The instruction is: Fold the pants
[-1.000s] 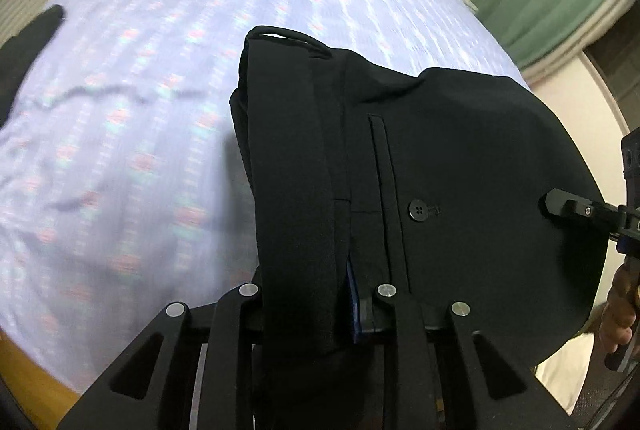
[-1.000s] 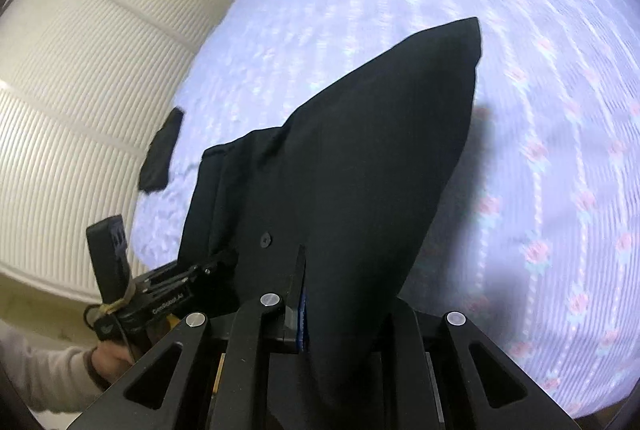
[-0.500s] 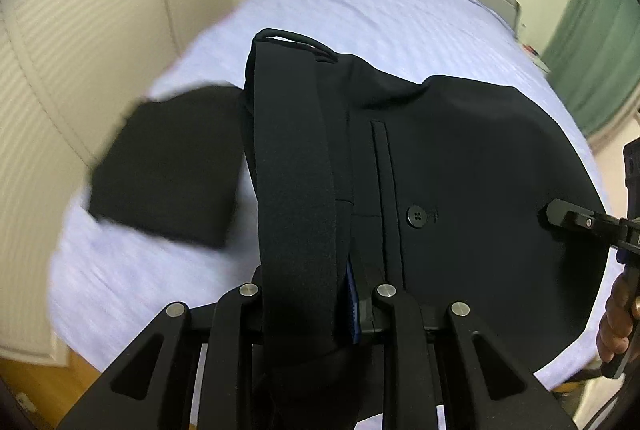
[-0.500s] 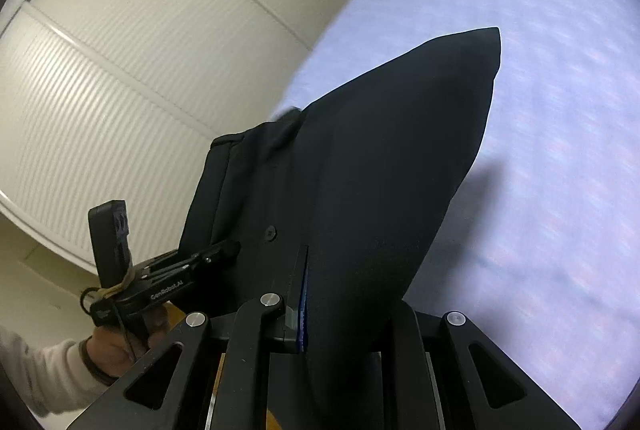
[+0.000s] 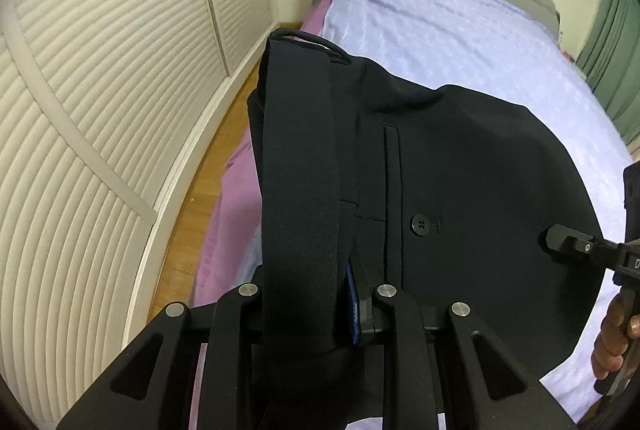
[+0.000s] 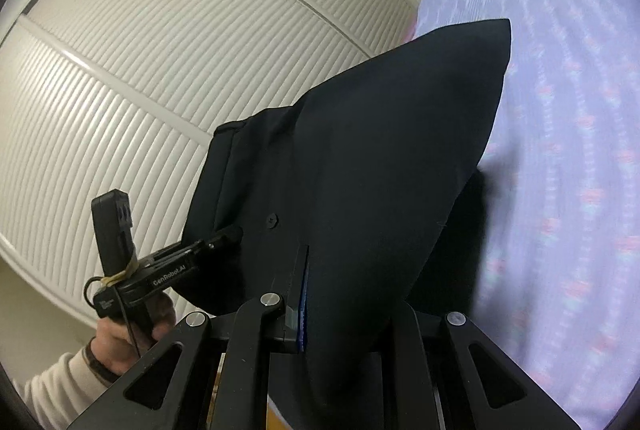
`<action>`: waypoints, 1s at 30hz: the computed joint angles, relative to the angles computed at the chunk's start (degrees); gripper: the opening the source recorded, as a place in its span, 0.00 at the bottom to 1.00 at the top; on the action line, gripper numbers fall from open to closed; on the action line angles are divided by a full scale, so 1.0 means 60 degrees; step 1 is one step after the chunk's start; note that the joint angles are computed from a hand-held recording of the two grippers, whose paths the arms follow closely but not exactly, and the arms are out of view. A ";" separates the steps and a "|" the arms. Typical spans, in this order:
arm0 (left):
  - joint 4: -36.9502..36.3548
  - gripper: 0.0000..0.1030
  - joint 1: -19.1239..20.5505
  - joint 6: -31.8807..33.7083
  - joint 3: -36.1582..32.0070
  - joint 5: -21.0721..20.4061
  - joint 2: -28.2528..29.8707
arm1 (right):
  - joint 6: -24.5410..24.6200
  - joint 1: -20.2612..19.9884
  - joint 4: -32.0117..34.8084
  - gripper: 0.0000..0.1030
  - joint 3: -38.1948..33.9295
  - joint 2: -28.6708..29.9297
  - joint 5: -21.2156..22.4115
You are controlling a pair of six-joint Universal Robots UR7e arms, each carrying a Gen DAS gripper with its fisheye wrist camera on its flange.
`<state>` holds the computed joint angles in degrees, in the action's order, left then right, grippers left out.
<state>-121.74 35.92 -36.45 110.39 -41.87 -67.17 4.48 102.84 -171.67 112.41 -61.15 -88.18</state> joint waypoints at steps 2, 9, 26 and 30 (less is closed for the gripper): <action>-0.0771 0.23 0.0589 0.0264 0.0362 -0.0261 0.0142 | 0.0048 -0.0176 -0.0185 0.14 -0.0217 0.0666 -0.0088; -0.3154 0.46 0.1154 0.0617 0.1341 0.0225 0.0655 | -0.0301 -0.0687 -0.0244 0.16 -0.0278 0.1598 -0.1101; -0.2689 0.87 0.0013 0.0598 0.2353 0.2384 -0.1099 | -0.0986 0.0716 -0.1669 0.59 0.1318 0.0149 -0.4928; -0.4642 0.87 -0.0338 0.2022 0.2679 0.1822 -0.0612 | -0.2748 0.1069 -0.3190 0.59 0.1778 0.0087 -0.4188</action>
<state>-149.60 33.89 -24.32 126.46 -30.93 -70.84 -12.01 109.25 -190.80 123.08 -60.63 -113.31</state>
